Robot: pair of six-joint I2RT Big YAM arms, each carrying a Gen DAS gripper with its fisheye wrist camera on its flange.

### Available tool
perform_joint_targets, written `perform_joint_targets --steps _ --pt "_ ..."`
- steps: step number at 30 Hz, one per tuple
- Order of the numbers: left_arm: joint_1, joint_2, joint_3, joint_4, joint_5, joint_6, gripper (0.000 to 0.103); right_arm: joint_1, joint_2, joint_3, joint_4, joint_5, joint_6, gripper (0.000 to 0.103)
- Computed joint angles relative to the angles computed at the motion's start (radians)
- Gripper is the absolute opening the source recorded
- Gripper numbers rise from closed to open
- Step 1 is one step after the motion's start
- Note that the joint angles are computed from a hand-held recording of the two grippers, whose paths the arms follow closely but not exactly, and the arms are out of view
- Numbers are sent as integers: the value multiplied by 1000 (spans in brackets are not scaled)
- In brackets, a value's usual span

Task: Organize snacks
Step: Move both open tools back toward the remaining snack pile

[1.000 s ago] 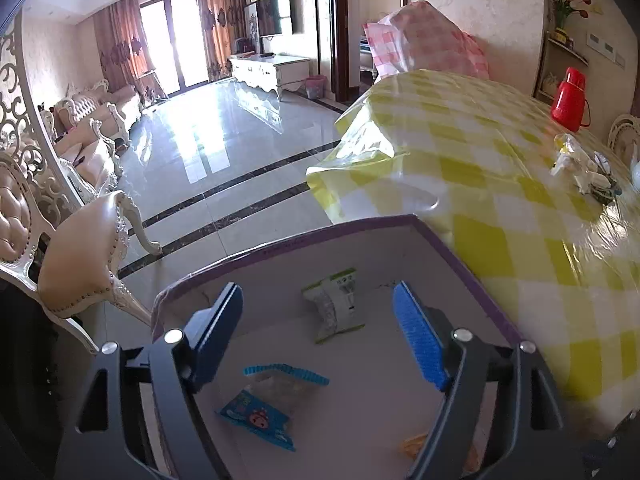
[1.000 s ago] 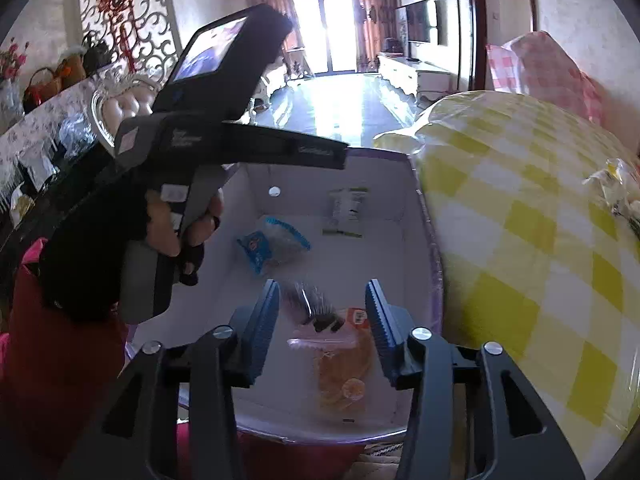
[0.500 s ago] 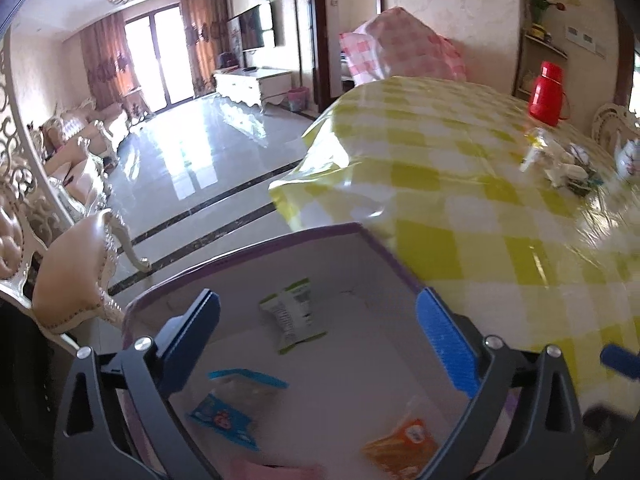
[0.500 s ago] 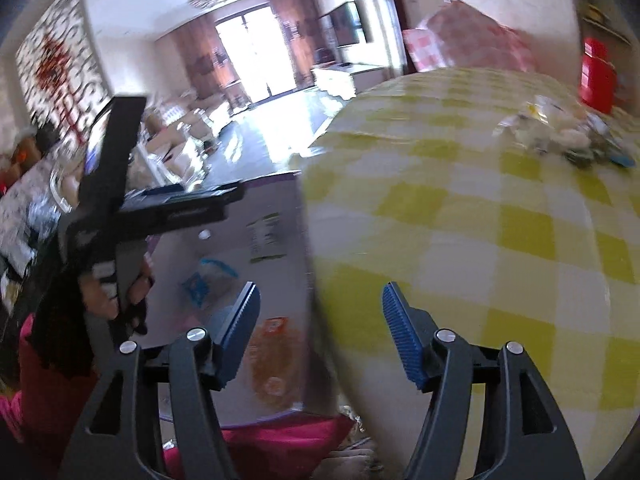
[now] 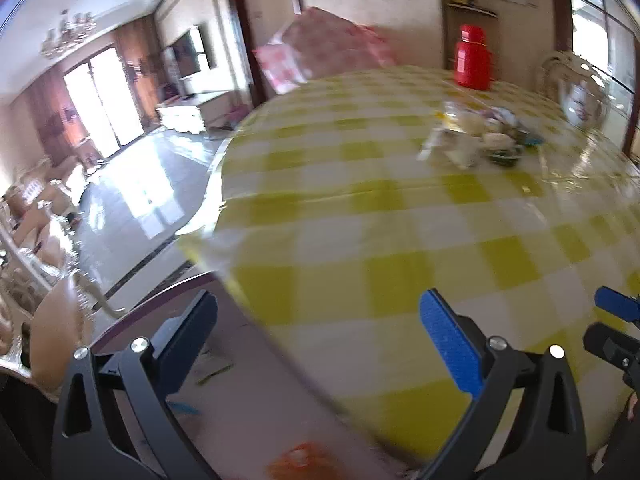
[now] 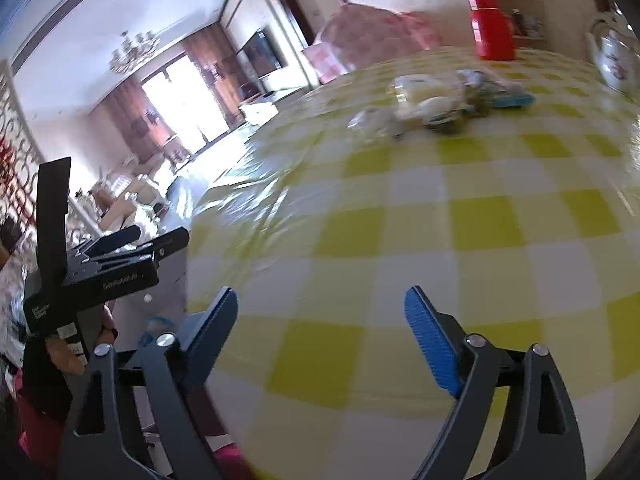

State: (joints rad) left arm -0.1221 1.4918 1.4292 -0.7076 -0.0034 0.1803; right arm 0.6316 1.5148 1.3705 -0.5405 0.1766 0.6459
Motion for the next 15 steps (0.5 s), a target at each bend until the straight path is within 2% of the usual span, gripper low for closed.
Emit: perform_joint_targets --steps 3,6,8,11,13,15 --pt "-45 82 111 -97 39 -40 101 -39 -33 -34 -1 15 5 88" --pt "-92 195 252 -170 28 -108 101 -85 -47 -52 -19 21 31 88" --pt "-118 261 328 -184 10 -161 101 -119 -52 -63 -20 0 52 88" --pt "-153 341 410 -134 -18 -216 101 -165 -46 -58 -38 -35 59 88" --pt "-163 400 481 -136 13 -251 101 -193 -28 -35 -68 -31 36 88" --pt "-163 456 552 -142 51 -332 101 -222 -5 -10 -90 -45 31 88"
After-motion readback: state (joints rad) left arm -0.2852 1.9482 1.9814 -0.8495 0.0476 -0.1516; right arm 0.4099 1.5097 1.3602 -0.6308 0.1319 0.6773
